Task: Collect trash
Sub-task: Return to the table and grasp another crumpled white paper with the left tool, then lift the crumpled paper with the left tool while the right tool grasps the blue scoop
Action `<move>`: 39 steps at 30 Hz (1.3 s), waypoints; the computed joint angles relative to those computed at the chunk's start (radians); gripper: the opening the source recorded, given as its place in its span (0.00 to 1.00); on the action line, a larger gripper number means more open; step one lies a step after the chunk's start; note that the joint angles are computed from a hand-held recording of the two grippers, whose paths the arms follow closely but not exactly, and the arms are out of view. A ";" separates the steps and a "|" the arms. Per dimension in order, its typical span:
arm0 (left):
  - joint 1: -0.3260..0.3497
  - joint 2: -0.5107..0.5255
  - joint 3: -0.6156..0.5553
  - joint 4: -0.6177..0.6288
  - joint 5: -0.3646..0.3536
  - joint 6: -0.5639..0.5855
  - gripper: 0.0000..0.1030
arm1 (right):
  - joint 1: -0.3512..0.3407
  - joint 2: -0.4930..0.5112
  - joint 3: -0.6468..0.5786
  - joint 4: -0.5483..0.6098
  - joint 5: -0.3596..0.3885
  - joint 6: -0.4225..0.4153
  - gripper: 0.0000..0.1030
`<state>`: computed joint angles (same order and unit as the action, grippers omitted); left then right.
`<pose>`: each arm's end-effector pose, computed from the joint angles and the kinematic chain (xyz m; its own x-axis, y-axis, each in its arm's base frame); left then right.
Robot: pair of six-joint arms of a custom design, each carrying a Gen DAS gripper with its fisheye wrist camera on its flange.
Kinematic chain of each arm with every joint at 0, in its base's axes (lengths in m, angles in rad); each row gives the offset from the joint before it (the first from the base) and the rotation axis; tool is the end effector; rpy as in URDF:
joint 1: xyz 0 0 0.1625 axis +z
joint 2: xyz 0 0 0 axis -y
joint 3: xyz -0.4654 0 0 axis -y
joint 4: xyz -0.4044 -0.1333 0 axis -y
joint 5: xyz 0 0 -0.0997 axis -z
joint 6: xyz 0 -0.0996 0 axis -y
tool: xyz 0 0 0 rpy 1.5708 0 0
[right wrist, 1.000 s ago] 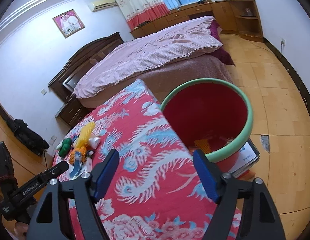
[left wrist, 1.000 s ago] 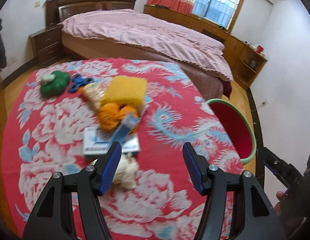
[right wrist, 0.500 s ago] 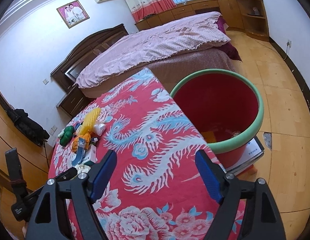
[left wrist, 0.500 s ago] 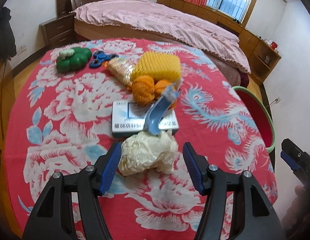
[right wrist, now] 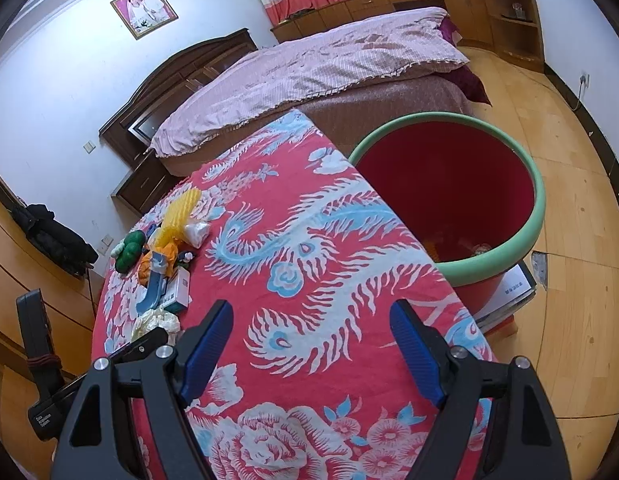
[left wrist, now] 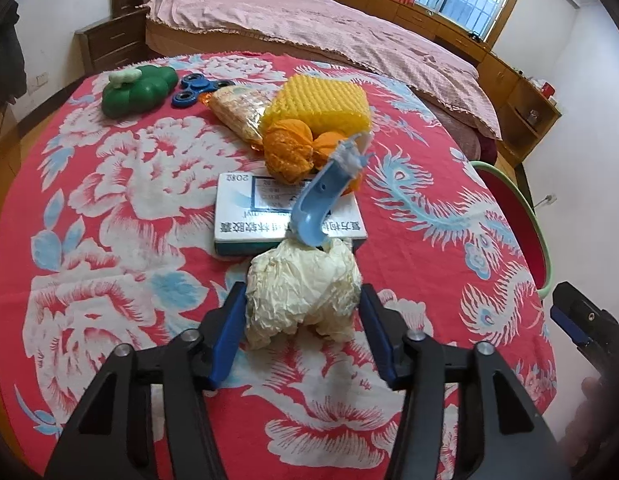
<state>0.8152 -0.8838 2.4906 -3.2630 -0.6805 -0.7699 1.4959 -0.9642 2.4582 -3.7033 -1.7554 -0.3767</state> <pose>-0.1108 -0.4249 0.0643 -0.8370 -0.2297 -0.4966 0.1401 0.7874 -0.6003 0.0822 -0.4421 0.1225 -0.9260 -0.1247 0.3563 -0.3017 0.8118 -0.5000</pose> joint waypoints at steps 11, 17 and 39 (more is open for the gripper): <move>-0.040 -0.044 0.063 -0.064 -0.019 0.015 0.35 | 0.044 0.029 -0.014 0.008 -0.016 -0.008 0.80; -0.074 -0.134 0.113 0.026 0.071 -0.088 0.35 | 0.092 0.058 -0.028 0.008 -0.026 -0.026 0.80; 0.006 -0.267 0.165 -0.025 0.188 -0.052 0.35 | 0.273 0.279 -0.210 0.134 -0.059 -0.042 0.71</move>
